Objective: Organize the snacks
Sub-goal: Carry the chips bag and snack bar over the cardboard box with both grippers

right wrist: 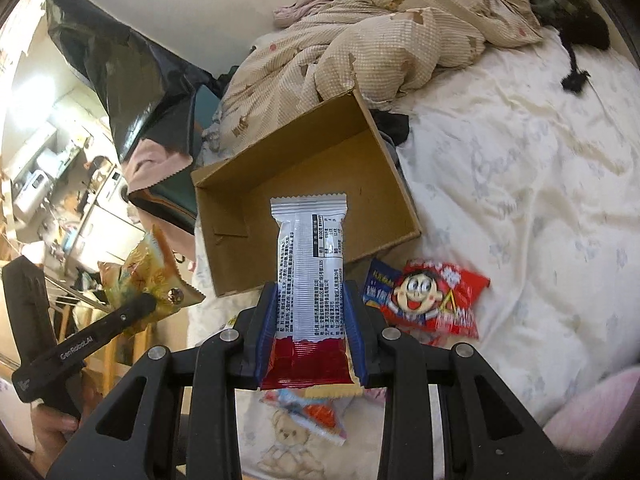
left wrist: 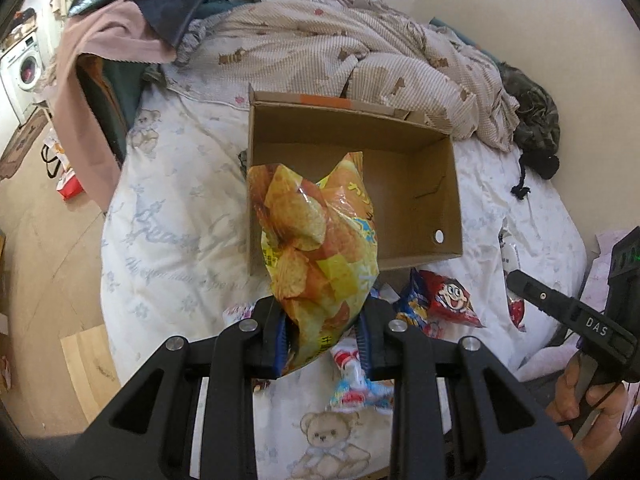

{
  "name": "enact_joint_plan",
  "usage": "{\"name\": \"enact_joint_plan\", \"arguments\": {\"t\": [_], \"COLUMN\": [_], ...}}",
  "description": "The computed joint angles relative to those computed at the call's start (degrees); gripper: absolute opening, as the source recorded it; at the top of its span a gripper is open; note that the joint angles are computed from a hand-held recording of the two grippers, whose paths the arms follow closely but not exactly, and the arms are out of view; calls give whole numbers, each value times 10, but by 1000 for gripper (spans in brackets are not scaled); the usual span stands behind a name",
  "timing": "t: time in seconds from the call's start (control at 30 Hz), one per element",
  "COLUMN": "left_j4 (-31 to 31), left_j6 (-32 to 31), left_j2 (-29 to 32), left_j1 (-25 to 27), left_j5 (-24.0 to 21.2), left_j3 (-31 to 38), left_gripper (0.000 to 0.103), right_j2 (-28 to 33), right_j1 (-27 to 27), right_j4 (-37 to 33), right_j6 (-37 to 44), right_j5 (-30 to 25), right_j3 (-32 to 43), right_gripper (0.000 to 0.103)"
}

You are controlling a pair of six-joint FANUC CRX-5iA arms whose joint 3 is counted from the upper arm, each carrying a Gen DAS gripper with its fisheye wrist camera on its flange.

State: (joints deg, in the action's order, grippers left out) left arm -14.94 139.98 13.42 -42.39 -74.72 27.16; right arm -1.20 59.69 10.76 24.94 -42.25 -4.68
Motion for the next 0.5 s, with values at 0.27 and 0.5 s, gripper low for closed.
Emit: {"name": "enact_joint_plan", "arguments": {"t": [0.27, 0.5], "left_j4": [32, 45], "left_j6": [-66, -102], "left_j2": [55, 103], "left_j1": [37, 53], "left_j5": [17, 26], "left_j3": [37, 73], "left_gripper": [23, 24], "right_j2": [76, 145], "right_j1": [-46, -70], "right_j4": [-55, -73], "right_j6": [80, 138], "right_j5": [-14, -37], "right_j3": [77, 150], "right_gripper": [33, 33]}}
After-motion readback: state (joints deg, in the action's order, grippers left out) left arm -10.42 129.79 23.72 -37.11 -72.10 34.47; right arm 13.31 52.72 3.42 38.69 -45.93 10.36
